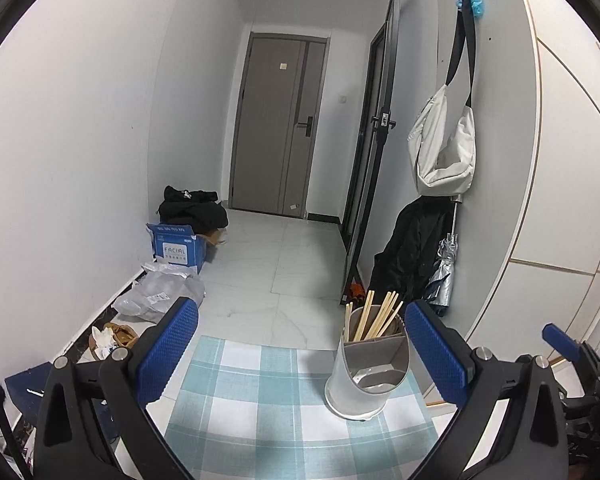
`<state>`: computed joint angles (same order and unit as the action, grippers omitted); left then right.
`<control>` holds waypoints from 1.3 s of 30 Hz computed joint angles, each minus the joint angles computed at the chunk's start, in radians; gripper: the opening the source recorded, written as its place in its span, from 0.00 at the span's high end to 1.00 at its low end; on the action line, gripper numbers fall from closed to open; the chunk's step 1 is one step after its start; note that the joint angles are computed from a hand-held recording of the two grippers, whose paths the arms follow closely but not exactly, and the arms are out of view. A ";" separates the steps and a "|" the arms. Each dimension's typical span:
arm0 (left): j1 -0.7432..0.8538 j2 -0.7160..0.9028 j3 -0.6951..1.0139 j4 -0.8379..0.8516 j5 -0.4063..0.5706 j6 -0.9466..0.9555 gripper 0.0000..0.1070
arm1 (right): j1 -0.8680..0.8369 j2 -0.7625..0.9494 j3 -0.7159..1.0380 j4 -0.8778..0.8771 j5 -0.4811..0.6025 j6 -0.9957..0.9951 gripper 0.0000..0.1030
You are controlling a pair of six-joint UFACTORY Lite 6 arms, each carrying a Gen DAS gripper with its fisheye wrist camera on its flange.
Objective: Organize utensils
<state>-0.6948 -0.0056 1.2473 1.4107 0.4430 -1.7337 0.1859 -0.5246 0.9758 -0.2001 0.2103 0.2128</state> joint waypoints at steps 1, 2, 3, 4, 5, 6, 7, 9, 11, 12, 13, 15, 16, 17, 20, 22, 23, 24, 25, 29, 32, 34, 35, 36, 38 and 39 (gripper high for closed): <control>-0.001 -0.005 -0.013 0.014 -0.002 -0.016 0.05 | 0.003 -0.016 -0.021 -0.038 -0.010 0.039 0.00; -0.001 -0.015 -0.031 0.030 -0.008 -0.037 0.05 | 0.009 -0.033 -0.046 -0.094 -0.019 0.098 0.00; -0.003 -0.023 -0.049 0.054 -0.007 -0.064 0.05 | 0.020 -0.044 -0.061 -0.161 -0.018 0.170 0.00; -0.007 -0.027 -0.062 0.072 -0.001 -0.084 0.05 | 0.026 -0.059 -0.078 -0.198 -0.017 0.209 0.00; -0.008 -0.027 -0.071 0.086 0.000 -0.098 0.05 | 0.034 -0.073 -0.097 -0.261 -0.015 0.273 0.00; -0.010 -0.032 -0.085 0.105 0.001 -0.119 0.05 | 0.042 -0.084 -0.111 -0.299 -0.013 0.309 0.00; -0.014 -0.038 -0.103 0.132 0.003 -0.147 0.05 | 0.049 -0.094 -0.123 -0.333 -0.010 0.340 0.00; -0.027 -0.045 -0.131 0.170 0.019 -0.188 0.05 | 0.068 -0.116 -0.157 -0.454 -0.002 0.453 0.00; -0.032 -0.046 -0.155 0.201 0.023 -0.221 0.05 | 0.090 -0.138 -0.188 -0.577 0.007 0.579 0.00; -0.031 -0.046 -0.163 0.209 0.021 -0.234 0.05 | 0.098 -0.147 -0.201 -0.623 0.011 0.630 0.00; -0.029 -0.047 -0.174 0.225 0.017 -0.253 0.05 | 0.102 -0.154 -0.211 -0.648 0.011 0.660 0.00; -0.033 -0.054 -0.200 0.274 0.027 -0.305 0.05 | 0.118 -0.165 -0.236 -0.735 0.013 0.751 0.00; -0.036 -0.055 -0.208 0.287 0.034 -0.320 0.05 | 0.130 -0.171 -0.248 -0.793 0.021 0.810 0.00; -0.038 -0.057 -0.218 0.305 0.038 -0.338 0.05 | 0.138 -0.176 -0.257 -0.837 0.027 0.855 0.00; -0.039 -0.067 -0.248 0.343 0.042 -0.384 0.05 | 0.165 -0.183 -0.284 -0.966 0.049 0.984 0.00; -0.033 -0.065 -0.258 0.368 0.034 -0.419 0.05 | 0.174 -0.190 -0.299 -1.009 0.055 1.030 0.00; -0.035 -0.067 -0.270 0.382 0.040 -0.437 0.05 | 0.169 -0.197 -0.309 -1.029 0.047 1.052 0.00; -0.037 -0.065 -0.279 0.393 0.044 -0.450 0.05 | 0.168 -0.203 -0.318 -1.057 0.046 1.084 0.00; -0.036 -0.060 -0.283 0.401 0.045 -0.458 0.05 | 0.170 -0.209 -0.328 -1.101 0.052 1.129 0.00; -0.037 -0.059 -0.303 0.386 0.063 -0.450 0.05 | 0.187 -0.193 -0.338 -1.199 0.089 1.231 0.00; -0.013 -0.062 -0.299 0.377 0.031 -0.450 0.05 | 0.173 -0.171 -0.327 -1.159 0.066 1.204 0.00; -0.008 -0.065 -0.303 0.382 0.031 -0.462 0.05 | 0.177 -0.172 -0.328 -1.168 0.068 1.210 0.00; -0.004 -0.066 -0.306 0.382 0.028 -0.467 0.05 | 0.180 -0.171 -0.327 -1.168 0.071 1.209 0.00; 0.000 -0.064 -0.307 0.383 0.021 -0.474 0.05 | 0.185 -0.173 -0.331 -1.176 0.076 1.220 0.00; 0.014 -0.055 -0.299 0.373 -0.005 -0.481 0.05 | 0.179 -0.166 -0.331 -1.168 0.066 1.224 0.00; 0.017 -0.043 -0.289 0.354 -0.015 -0.466 0.05 | 0.180 -0.163 -0.330 -1.164 0.067 1.226 0.00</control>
